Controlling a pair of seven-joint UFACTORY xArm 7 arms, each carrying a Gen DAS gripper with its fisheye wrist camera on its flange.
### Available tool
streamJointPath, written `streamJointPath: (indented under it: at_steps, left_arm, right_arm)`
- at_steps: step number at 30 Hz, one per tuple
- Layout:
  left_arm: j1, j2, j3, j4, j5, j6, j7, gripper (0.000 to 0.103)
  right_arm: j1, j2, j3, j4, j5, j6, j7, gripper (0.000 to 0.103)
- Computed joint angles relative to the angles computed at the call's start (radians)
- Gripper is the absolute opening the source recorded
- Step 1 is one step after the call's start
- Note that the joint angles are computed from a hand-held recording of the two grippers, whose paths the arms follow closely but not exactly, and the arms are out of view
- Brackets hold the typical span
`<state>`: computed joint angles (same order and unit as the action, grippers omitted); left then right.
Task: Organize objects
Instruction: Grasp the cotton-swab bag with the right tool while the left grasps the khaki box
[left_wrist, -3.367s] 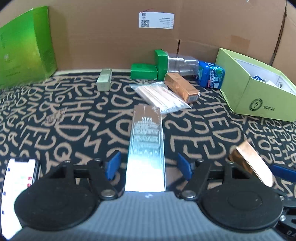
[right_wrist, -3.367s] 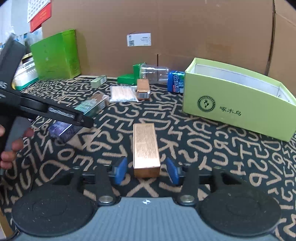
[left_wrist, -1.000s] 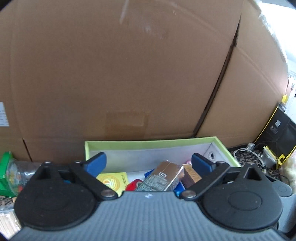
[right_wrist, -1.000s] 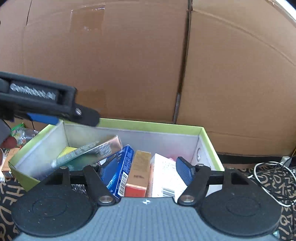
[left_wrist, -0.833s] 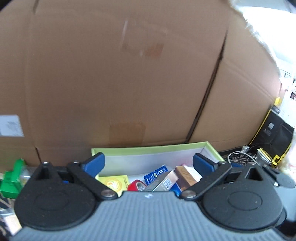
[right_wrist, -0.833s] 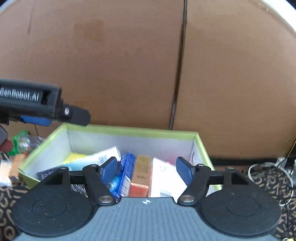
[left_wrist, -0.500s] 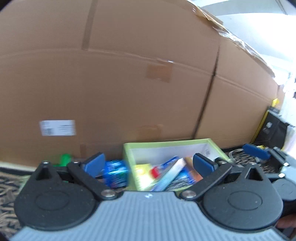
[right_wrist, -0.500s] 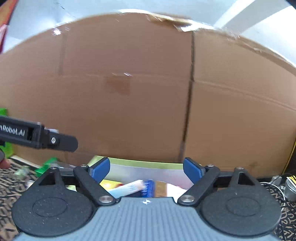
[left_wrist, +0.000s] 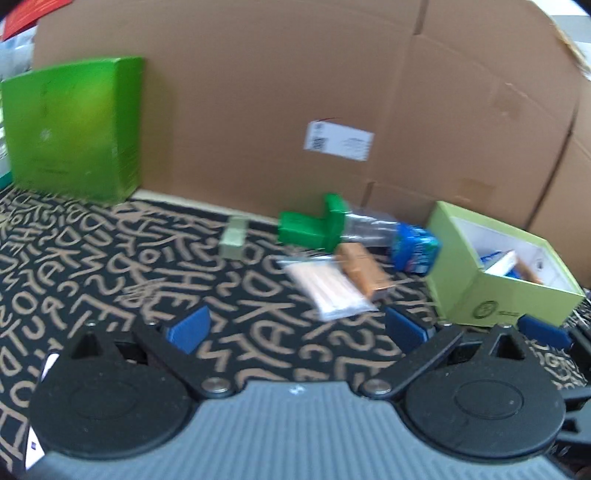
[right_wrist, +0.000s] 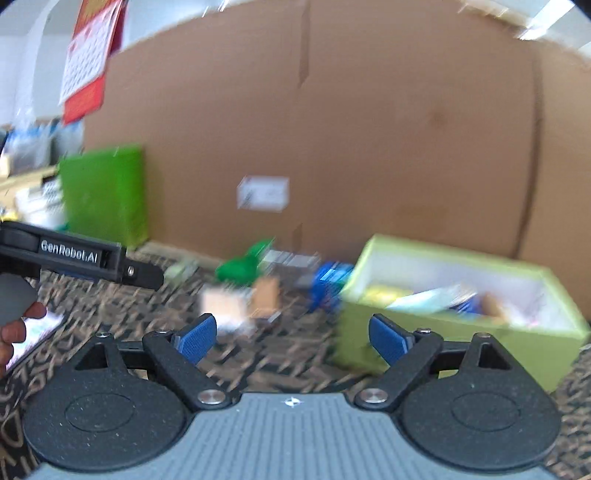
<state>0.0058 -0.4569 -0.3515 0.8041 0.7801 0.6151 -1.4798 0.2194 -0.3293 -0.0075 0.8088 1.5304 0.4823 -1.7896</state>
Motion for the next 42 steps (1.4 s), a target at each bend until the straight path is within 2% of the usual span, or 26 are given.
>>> streamJointPath:
  at_steps: [6, 9, 13, 15, 17, 20, 21, 23, 24, 25, 26, 28, 29, 31, 36, 42]
  left_arm:
    - [0.031, 0.036, 0.078, 0.022, -0.038, -0.016, 0.080, 0.103]
    - [0.057, 0.102, 0.101, 0.074, -0.024, -0.017, 0.122, 0.103]
    - [0.053, 0.209, 0.163, 0.149, -0.039, -0.028, 0.206, 0.103]
    - [0.050, 0.261, 0.189, 0.185, -0.045, -0.024, 0.218, 0.102]
    - [0.040, 0.308, 0.214, 0.216, -0.050, -0.020, 0.234, 0.092]
    - [0.021, 0.377, 0.252, 0.264, -0.066, -0.026, 0.257, 0.082]
    - [0.013, 0.398, 0.263, 0.279, -0.073, -0.025, 0.265, 0.081]
    - [-0.002, 0.430, 0.285, 0.300, -0.093, -0.026, 0.295, 0.069]
    - [-0.009, 0.444, 0.294, 0.307, -0.095, -0.026, 0.304, 0.067]
    - [-0.018, 0.451, 0.298, 0.315, -0.056, -0.011, 0.289, 0.057]
    - [-0.028, 0.457, 0.301, 0.326, -0.043, 0.012, 0.297, 0.042]
    - [-0.038, 0.447, 0.312, 0.317, -0.072, -0.007, 0.325, 0.023]
    - [-0.039, 0.435, 0.317, 0.301, -0.111, -0.036, 0.344, 0.022]
    - [-0.042, 0.403, 0.317, 0.261, -0.162, -0.083, 0.372, 0.022]
    - [-0.067, 0.298, 0.257, 0.152, -0.177, -0.111, 0.364, 0.022]
    - [-0.108, 0.208, 0.141, 0.045, -0.199, -0.206, 0.298, 0.022]
  right_arm:
    - [0.044, 0.101, 0.056, 0.049, -0.078, -0.020, 0.074, 0.088]
    - [0.068, 0.149, 0.079, 0.086, -0.090, -0.046, 0.114, 0.084]
    - [0.075, 0.255, 0.101, 0.178, -0.180, -0.047, 0.240, 0.074]
    - [0.076, 0.298, 0.115, 0.213, -0.203, -0.056, 0.266, 0.072]
    - [0.077, 0.340, 0.132, 0.246, -0.229, -0.078, 0.296, 0.070]
    - [0.073, 0.396, 0.156, 0.293, -0.259, -0.108, 0.331, 0.070]
    - [0.073, 0.412, 0.165, 0.306, -0.268, -0.124, 0.339, 0.070]
    - [0.068, 0.448, 0.182, 0.333, -0.286, -0.146, 0.350, 0.070]
    - [0.063, 0.461, 0.193, 0.342, -0.277, -0.159, 0.336, 0.069]
    - [0.061, 0.474, 0.199, 0.349, -0.293, -0.170, 0.345, 0.066]
    - [0.051, 0.478, 0.210, 0.351, -0.270, -0.172, 0.323, 0.061]
    - [0.037, 0.473, 0.217, 0.349, -0.255, -0.162, 0.302, 0.030]
    - [0.034, 0.469, 0.218, 0.345, -0.258, -0.161, 0.302, 0.030]
    - [0.027, 0.454, 0.213, 0.331, -0.274, -0.148, 0.321, 0.027]
    - [0.009, 0.360, 0.180, 0.237, -0.246, -0.097, 0.301, 0.026]
    - [0.000, 0.155, 0.074, 0.036, -0.222, -0.054, 0.233, 0.026]
